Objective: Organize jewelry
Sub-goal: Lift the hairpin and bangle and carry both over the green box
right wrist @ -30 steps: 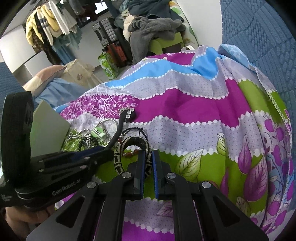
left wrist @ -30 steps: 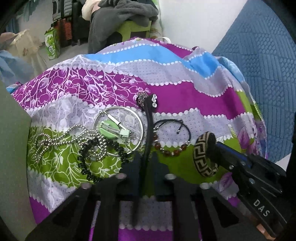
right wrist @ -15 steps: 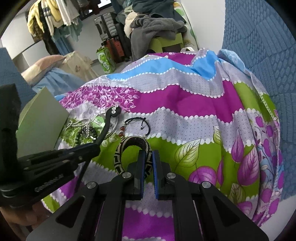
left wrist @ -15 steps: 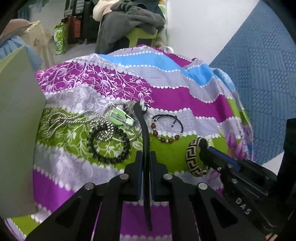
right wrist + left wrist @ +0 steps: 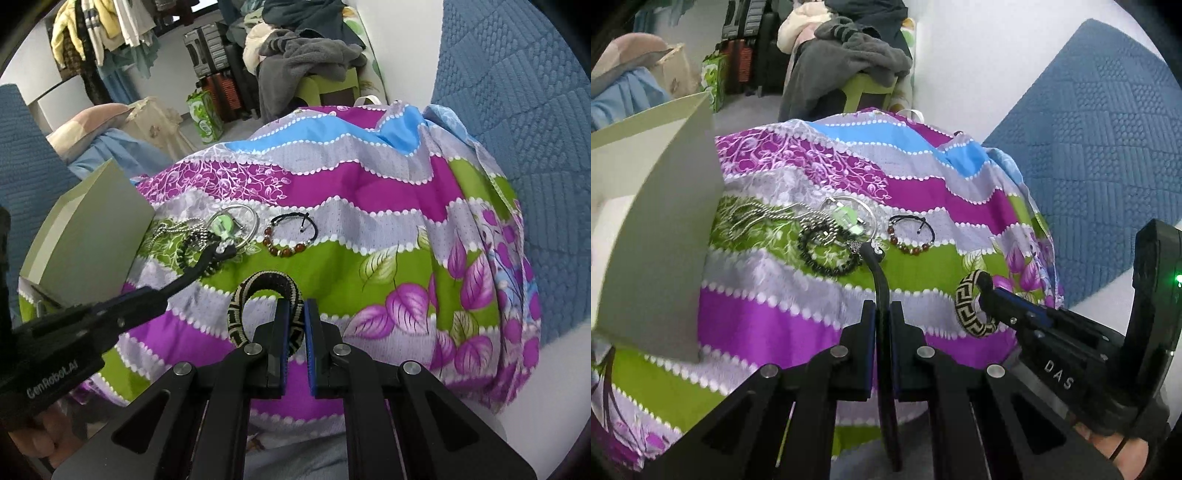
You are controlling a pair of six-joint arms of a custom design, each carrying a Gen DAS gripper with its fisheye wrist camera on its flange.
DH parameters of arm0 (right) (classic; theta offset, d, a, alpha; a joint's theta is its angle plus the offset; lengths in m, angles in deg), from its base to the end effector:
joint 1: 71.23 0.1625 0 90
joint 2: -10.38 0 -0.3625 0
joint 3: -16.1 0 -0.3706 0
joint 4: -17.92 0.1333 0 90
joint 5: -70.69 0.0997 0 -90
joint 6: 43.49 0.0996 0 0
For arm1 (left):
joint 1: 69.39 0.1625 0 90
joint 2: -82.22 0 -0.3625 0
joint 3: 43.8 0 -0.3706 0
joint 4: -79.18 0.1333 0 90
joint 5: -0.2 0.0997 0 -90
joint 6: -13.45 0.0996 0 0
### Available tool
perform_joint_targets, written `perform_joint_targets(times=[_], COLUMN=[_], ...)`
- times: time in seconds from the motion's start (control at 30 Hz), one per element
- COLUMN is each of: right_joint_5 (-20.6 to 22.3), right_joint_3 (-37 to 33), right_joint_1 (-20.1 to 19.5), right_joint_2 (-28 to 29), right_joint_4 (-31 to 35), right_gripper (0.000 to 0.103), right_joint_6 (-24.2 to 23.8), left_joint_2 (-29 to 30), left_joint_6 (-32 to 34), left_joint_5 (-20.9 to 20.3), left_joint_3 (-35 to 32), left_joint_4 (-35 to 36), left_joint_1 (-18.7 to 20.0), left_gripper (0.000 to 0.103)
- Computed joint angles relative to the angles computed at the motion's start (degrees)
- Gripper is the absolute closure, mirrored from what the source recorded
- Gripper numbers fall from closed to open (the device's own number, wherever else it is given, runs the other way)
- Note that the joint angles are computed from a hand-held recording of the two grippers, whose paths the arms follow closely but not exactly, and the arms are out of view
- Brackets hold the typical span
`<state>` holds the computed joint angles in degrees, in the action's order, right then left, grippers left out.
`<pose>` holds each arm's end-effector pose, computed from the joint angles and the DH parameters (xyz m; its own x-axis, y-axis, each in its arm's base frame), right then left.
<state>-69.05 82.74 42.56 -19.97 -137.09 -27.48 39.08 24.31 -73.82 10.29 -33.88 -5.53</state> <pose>0.3469 -0.6448 0.1178 -0.8082 0.2933 0.5107 -0.1361 0.7507 -0.6465 -0.1844 -0.7404 0.2673 -0.7914 0.5304 -0.3039 0.5904 0.7920 -0.1553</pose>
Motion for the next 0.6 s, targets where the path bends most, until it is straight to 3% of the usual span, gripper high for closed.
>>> perform_joint_targets(times=[0.3, 0.6], right_joint_5=[-1.37, -2.78], right_joint_3=[-3.34, -8.61], right_joint_1=[0.92, 2.59], right_joint_2=[0.78, 2.05], right_joint_4=[7.16, 11.09], right_gripper=[0.097, 0.097], right_joint_6=[5.01, 5.32], left_joint_2=[1.37, 2.49], left_joint_6=[-0.17, 1.3], left_joint_5=[-1.58, -2.7], left_joint_3=[-6.55, -13.41], left_joint_4=[2.89, 4.91], left_joint_1=[0.15, -0.61], left_gripper=[0.099, 0.099])
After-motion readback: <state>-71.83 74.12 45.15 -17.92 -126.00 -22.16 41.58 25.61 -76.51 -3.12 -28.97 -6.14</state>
